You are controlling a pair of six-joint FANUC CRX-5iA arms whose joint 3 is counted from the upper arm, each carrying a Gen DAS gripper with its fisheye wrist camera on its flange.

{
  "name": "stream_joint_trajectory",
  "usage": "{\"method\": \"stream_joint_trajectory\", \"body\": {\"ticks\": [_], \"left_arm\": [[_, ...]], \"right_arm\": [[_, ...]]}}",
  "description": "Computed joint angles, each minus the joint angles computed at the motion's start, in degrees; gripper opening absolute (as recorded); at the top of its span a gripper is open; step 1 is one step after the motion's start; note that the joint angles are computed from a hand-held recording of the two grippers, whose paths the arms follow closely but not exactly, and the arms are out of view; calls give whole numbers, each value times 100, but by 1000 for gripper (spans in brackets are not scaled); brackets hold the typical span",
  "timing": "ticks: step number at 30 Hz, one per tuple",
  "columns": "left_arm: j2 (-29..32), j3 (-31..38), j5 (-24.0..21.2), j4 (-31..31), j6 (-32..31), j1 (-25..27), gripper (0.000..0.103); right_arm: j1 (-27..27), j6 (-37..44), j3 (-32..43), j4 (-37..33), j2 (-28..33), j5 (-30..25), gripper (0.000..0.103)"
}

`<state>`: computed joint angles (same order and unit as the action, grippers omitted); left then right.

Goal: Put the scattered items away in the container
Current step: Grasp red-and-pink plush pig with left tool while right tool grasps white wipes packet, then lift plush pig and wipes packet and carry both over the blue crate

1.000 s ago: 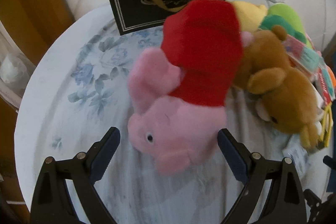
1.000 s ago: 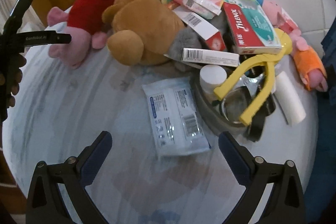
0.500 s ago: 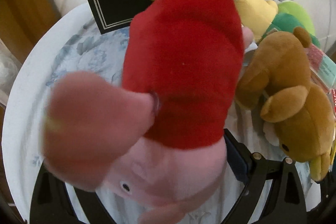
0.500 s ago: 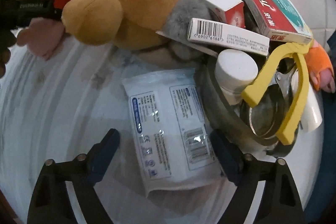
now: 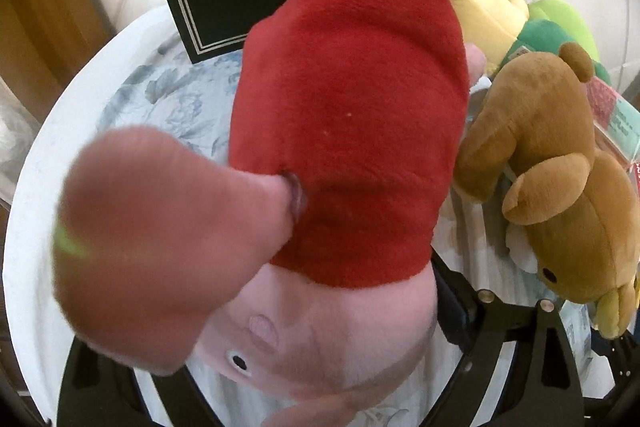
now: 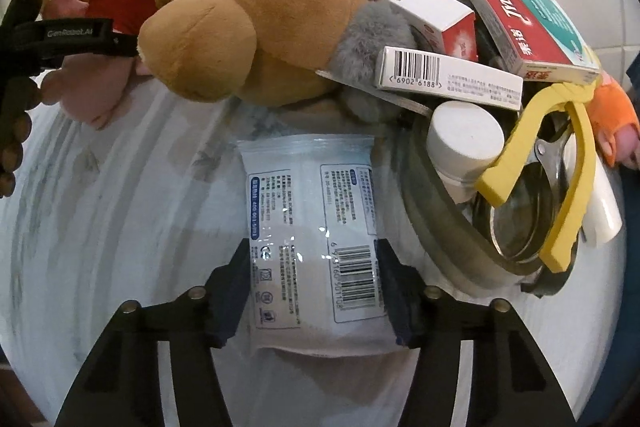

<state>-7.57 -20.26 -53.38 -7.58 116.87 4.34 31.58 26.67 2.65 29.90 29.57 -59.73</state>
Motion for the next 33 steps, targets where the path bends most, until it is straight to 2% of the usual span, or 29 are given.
{"method": "stream_joint_trajectory", "body": {"ticks": [6, 12, 26, 30, 33], "left_arm": [[-101, 15, -106, -230, 197, -158, 80], [-357, -138, -275, -336, 436, -257, 76], [-1268, -737, -846, -340, 861, -495, 75], [-1481, -761, -1037, -407, 1100, -699, 75], [-1606, -698, -1211, -490, 1350, -926, 75]], "right_arm": [[3, -134, -105, -104, -148, 57, 48], [28, -59, -351, -246, -436, 85, 44], [265, 162, -455, -538, -976, -418, 41], [342, 108, -639, -484, -1260, -451, 41], [498, 20, -424, -415, -1185, -562, 41]]}}
